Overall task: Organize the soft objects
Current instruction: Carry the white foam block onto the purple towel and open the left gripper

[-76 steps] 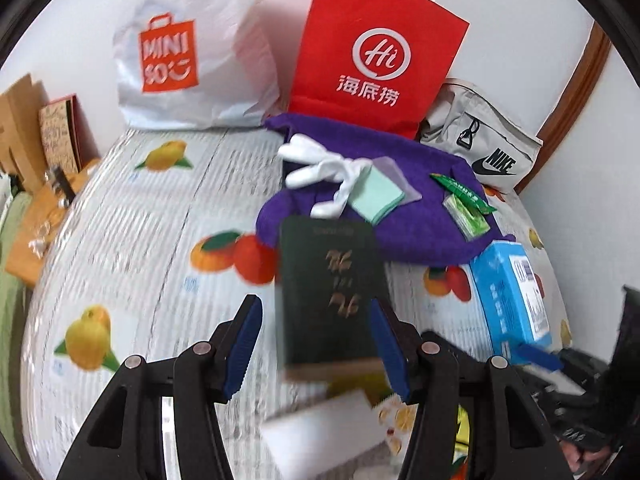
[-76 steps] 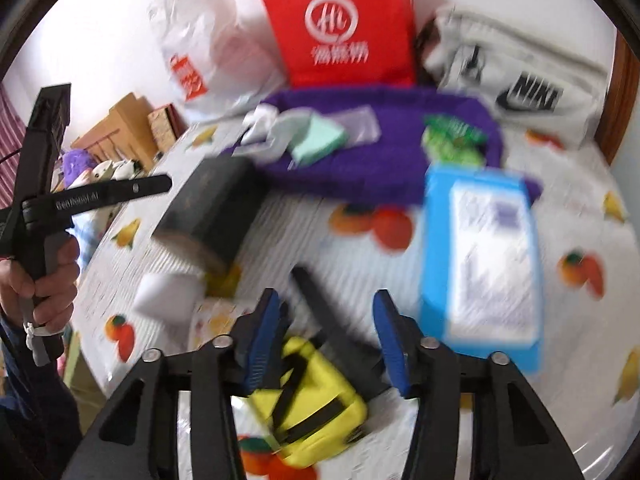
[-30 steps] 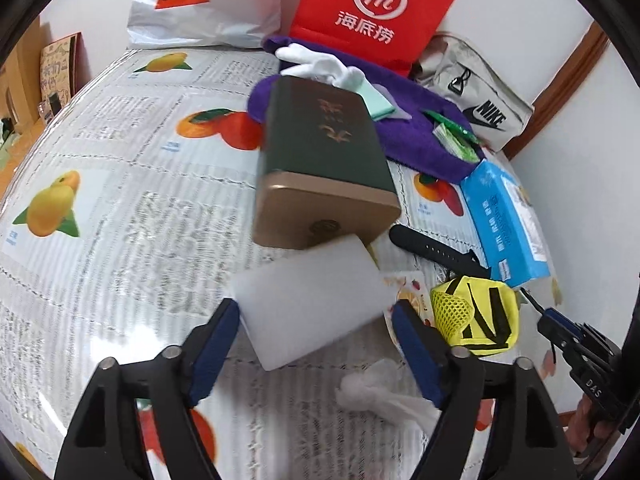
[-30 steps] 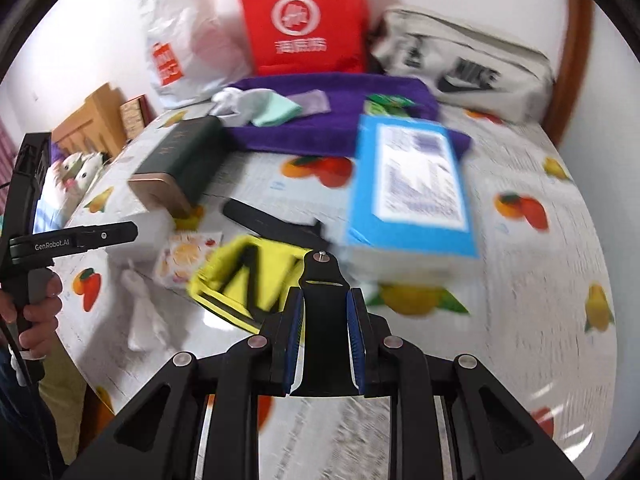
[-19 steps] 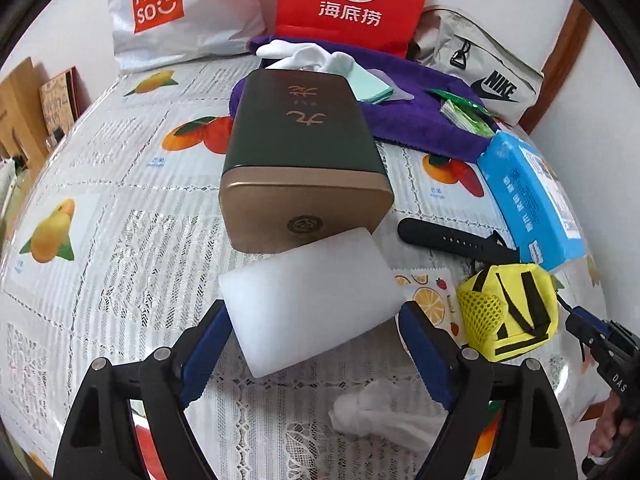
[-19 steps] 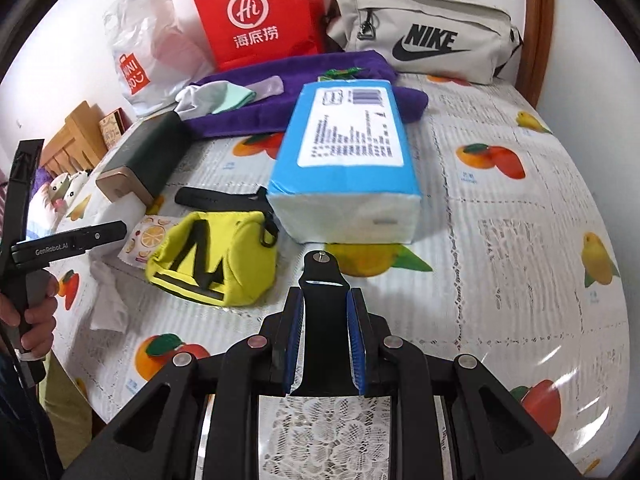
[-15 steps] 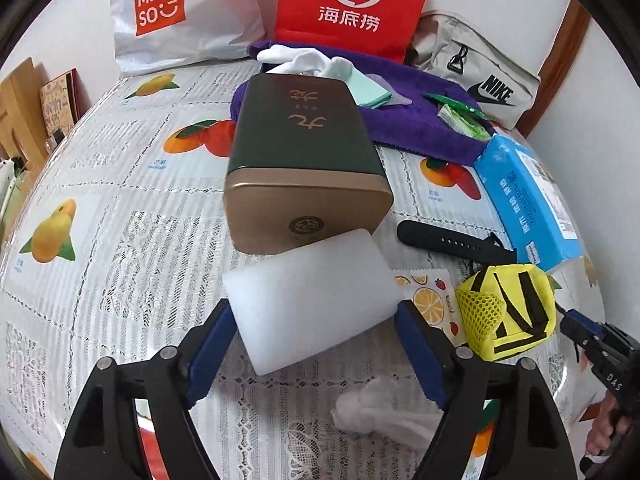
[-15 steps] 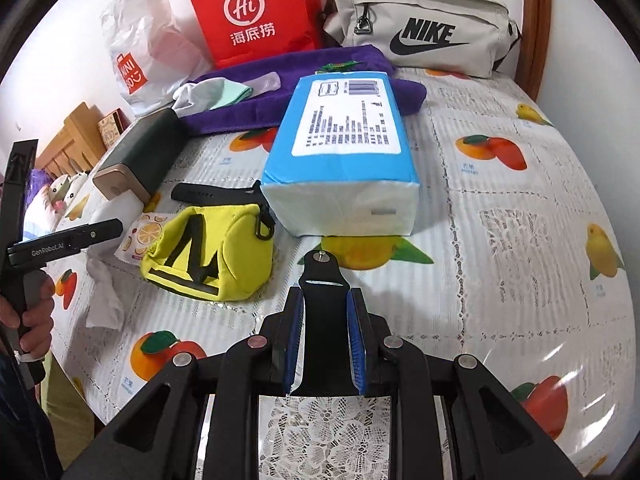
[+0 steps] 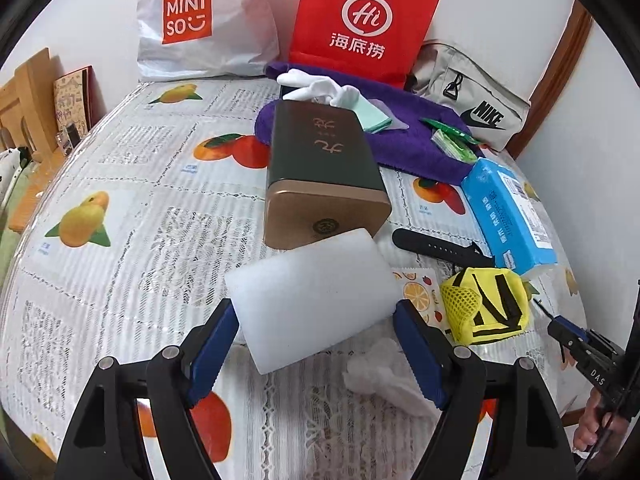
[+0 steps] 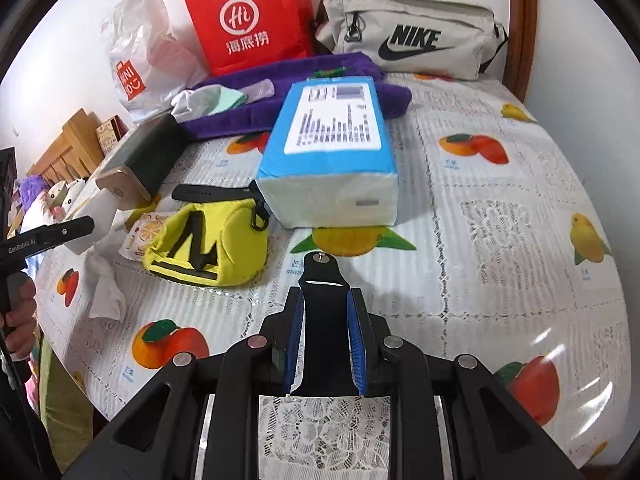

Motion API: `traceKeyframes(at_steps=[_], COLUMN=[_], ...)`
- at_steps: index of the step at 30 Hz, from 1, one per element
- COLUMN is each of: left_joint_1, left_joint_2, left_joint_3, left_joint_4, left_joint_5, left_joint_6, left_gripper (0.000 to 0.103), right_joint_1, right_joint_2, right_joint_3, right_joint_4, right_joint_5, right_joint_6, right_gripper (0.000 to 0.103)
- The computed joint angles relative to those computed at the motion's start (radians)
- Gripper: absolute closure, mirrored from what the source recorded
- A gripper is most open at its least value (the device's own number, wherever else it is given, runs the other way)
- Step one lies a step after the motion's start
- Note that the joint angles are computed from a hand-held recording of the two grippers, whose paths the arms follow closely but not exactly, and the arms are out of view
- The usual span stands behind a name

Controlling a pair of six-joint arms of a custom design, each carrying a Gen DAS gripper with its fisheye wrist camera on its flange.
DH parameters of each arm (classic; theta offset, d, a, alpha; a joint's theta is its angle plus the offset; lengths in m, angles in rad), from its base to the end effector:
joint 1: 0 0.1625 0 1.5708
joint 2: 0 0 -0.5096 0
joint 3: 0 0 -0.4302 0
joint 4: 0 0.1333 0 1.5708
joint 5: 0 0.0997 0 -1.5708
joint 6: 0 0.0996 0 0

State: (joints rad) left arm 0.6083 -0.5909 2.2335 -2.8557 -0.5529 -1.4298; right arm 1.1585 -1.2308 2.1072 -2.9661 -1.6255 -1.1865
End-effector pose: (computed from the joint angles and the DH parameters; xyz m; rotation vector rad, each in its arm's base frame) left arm -0.2589 -0.4461 -0.0666 -0.3013 2.2499 -1.0234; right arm -0.1157 -0.5837 0.2754 1.0002 -2.5053 0.4462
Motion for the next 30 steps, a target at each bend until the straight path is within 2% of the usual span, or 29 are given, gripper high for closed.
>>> traceKeyframes(at_steps=[17, 24, 30], left_joint_1=[-0.064, -0.052, -0.028], left_joint_2=[-0.082, -0.103, -0.098], left_joint_3=[-0.012, -0.04, -0.065], left_joint_4=[0.088, 0.101, 0.035], left_joint_5=[0.067, 0.088, 0.1], left_joint_6=[-0.012, 0.034, 0.125], left_gripper=[0.025, 0.025, 0.025], right_joint_1=[0.072, 0.117, 0.155], right_joint_2=[-0.074, -0.06, -0.031], right_joint_3=[-0.008, -0.042, -0.077], right_joint_4=[0.037, 0.062, 0.072], right_joint_5=[0.095, 0.115, 0.114], right_joint_6=[0.01, 0.034, 0.035], right_gripper=[0.081, 0.081, 0.081])
